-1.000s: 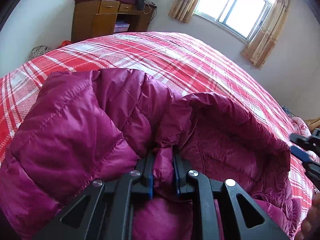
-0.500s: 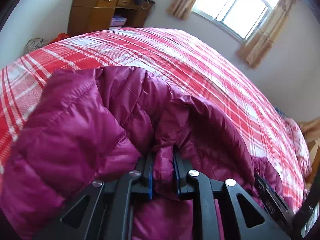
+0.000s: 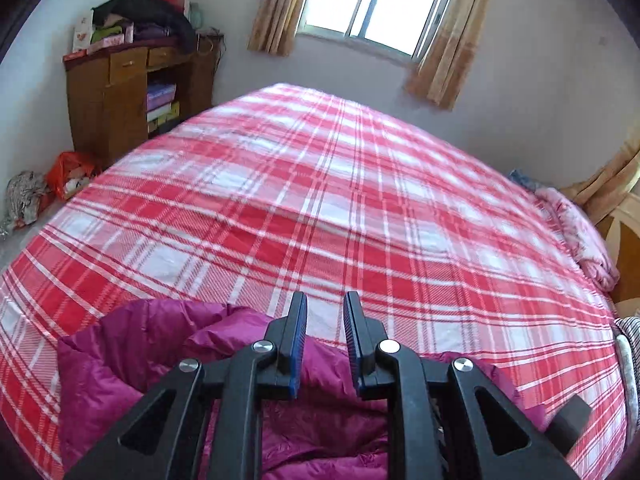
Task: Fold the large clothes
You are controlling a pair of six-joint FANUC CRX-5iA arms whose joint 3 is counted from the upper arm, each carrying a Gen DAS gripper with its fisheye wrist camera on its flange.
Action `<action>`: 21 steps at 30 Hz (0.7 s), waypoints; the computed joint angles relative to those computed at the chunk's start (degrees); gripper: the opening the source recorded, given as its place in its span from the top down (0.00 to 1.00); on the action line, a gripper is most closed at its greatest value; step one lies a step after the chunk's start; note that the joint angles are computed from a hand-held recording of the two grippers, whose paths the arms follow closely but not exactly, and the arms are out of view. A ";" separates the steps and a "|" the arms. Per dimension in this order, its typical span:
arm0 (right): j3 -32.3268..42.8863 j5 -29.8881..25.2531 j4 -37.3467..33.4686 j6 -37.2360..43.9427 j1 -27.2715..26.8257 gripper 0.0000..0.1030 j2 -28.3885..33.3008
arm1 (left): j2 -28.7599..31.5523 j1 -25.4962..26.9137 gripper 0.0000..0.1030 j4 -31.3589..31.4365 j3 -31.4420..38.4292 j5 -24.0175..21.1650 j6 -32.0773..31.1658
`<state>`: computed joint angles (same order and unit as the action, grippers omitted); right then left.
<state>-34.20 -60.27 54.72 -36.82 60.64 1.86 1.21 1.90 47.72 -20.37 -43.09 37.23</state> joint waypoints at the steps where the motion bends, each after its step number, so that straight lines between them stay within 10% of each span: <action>1: -0.77 0.61 0.64 -0.99 -0.07 0.77 -0.58 | 2.06 -0.51 0.81 -6.71 2.94 -0.32 5.95; 5: -1.26 1.36 1.20 -1.76 -0.28 0.77 -0.89 | 3.35 1.87 0.81 -14.50 3.08 1.44 13.76; 12: -1.63 2.52 1.37 -1.86 -0.59 0.75 -1.32 | -1.21 2.28 0.82 2.42 -11.36 12.08 -4.74; 21: 10.33 -8.55 -4.77 14.81 0.64 0.75 5.13 | -0.54 1.10 0.82 3.90 -11.16 13.62 -5.60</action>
